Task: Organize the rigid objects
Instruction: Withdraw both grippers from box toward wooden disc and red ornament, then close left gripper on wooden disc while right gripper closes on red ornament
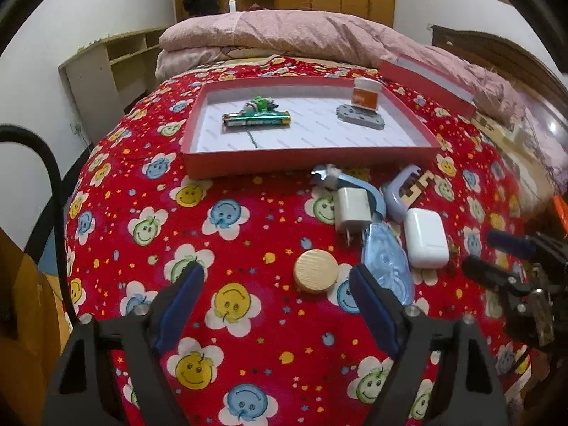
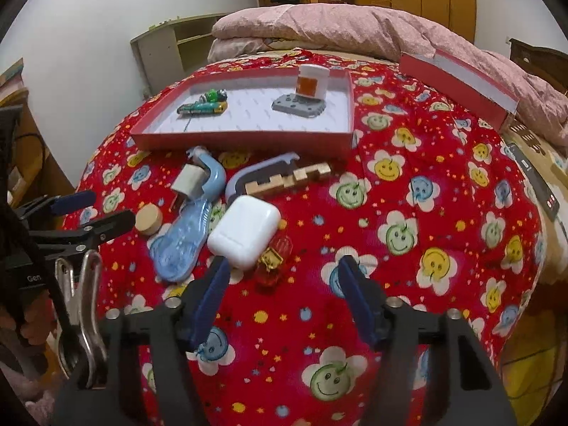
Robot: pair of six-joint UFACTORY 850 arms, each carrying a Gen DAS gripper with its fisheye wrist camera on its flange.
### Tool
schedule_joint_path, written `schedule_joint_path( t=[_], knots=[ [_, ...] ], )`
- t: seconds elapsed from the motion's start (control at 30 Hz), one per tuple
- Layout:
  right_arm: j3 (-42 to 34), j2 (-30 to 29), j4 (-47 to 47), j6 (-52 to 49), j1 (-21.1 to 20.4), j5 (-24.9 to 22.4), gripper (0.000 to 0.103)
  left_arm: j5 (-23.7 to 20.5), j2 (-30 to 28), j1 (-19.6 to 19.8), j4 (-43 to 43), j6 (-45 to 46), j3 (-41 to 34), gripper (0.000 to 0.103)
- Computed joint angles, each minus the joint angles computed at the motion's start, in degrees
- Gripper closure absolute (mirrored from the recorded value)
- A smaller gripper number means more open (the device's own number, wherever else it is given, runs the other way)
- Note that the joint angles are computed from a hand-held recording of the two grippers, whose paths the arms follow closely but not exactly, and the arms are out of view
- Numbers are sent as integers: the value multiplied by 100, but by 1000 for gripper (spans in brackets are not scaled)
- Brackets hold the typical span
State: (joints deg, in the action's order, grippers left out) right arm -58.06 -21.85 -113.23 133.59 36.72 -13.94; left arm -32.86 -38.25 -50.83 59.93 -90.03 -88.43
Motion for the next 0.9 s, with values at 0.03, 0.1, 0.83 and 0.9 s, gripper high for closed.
schedule_joint_path(
  t=[0.03,0.1,0.83,0.9],
  knots=[
    [6,-11,-37,41,6,-20,49,-33,-27,-10,54,-16,-22,22],
    [46,-25,-338,362,18,-68,51,-7,-68,-7,98,-34,-40,32],
    [22,-369,-2171,2261,-48,-415,63,289,-390,47,-89,202,-282,55],
    [19,-389,-2325,2381,-58,-466,63,282,-393,42,-59,159,-285,56]
  ],
)
